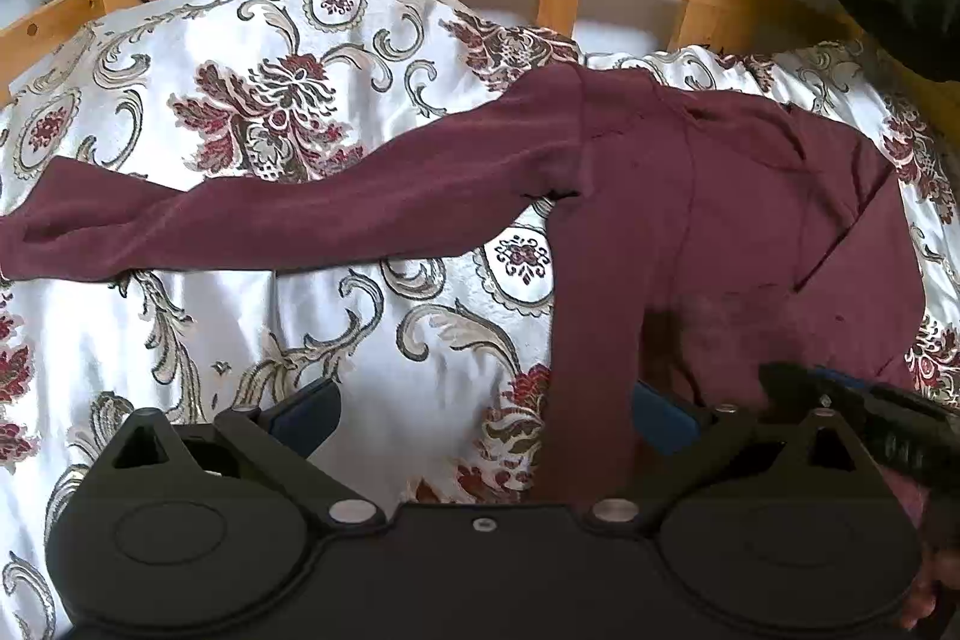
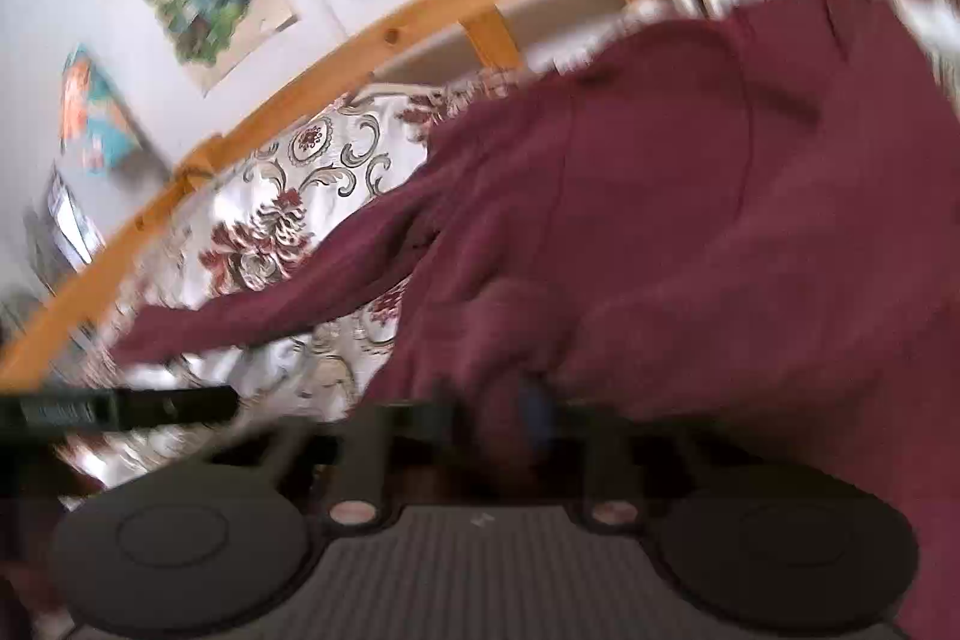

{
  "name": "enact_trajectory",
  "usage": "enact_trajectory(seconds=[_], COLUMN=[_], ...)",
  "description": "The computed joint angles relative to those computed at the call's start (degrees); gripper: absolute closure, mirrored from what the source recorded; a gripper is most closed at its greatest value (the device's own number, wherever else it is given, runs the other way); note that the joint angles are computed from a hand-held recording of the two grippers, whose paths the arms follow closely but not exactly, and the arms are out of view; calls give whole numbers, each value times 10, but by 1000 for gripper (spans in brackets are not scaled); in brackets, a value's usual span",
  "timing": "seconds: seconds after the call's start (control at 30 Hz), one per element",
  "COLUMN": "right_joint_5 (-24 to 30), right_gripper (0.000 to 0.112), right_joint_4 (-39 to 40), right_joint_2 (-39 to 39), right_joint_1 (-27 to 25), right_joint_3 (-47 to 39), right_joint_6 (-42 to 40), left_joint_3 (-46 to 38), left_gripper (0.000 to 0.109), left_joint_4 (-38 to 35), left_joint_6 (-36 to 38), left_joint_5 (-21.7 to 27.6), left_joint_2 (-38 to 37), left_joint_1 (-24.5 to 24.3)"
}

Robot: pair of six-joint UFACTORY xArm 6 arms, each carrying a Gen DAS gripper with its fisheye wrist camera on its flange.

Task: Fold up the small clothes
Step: 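Carry the sleeve across the shirt back with the right gripper and release, then move the left gripper to the other sleeve cuff and grasp it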

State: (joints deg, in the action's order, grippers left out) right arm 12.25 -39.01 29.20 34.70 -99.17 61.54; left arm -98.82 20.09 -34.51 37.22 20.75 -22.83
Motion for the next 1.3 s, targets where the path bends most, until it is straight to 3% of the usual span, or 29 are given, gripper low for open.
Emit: enact_trajectory(seconds=[0.07, 0.13, 0.27, 0.3, 0.33, 0.37, 0.47, 0.53, 0.67, 0.77, 0.83, 0.93, 1.1, 1.17, 1.23, 1.3], right_joint_5=[5, 12, 34, 32, 24, 16, 11, 24, 72, 121, 140, 152, 90, 74, 61, 50], right_gripper=[98, 98, 95, 90, 75, 62, 52, 46, 25, 25, 28, 49, 61, 97, 100, 102], right_joint_4=[-105, -142, -82, -72, -57, -46, -67, -126, -267, -287, -286, -263, -211, -170, -153, -194], right_joint_2=[-15, -30, -55, -61, -73, -86, -115, -140, -171, -172, -161, -127, -72, -62, -61, -81], right_joint_1=[14, 33, 60, 61, 60, 58, 48, 36, 8, -22, -48, -85, -140, -149, -154, -160], right_joint_3=[9, 26, 75, 86, 105, 122, 153, 171, 187, 181, 169, 133, 82, 74, 72, 90], right_joint_6=[-31, -115, -281, -289, -293, -288, -231, -152, 11, 77, 120, 141, 128, 77, 62, 141], left_joint_3=[13, 21, 11, 9, 9, 9, 2, -8, -35, -47, -43, -33, -49, -51, -52, -56], left_gripper=[6, 6, 6, 6, 6, 6, 6, 6, 6, 6, 6, 6, 6, 6, 6, 6], left_joint_4=[-12, -29, -83, -93, -98, -99, -93, -102, -134, -136, -118, -116, -151, -147, -144, -146], left_joint_6=[2, -4, -4, -1, 0, 1, 9, 26, 82, 120, 128, 133, 139, 141, 145, 152], left_joint_5=[-20, -36, -33, -33, -34, -36, -39, -39, -23, 6, 19, 21, 34, 33, 31, 31], left_joint_2=[-7, -11, -4, -3, -2, -2, 7, 19, 51, 68, 72, 73, 84, 85, 85, 88], left_joint_1=[4, 9, 12, 12, 12, 11, 4, -2, -17, -29, -33, -31, -25, -26, -28, -29])
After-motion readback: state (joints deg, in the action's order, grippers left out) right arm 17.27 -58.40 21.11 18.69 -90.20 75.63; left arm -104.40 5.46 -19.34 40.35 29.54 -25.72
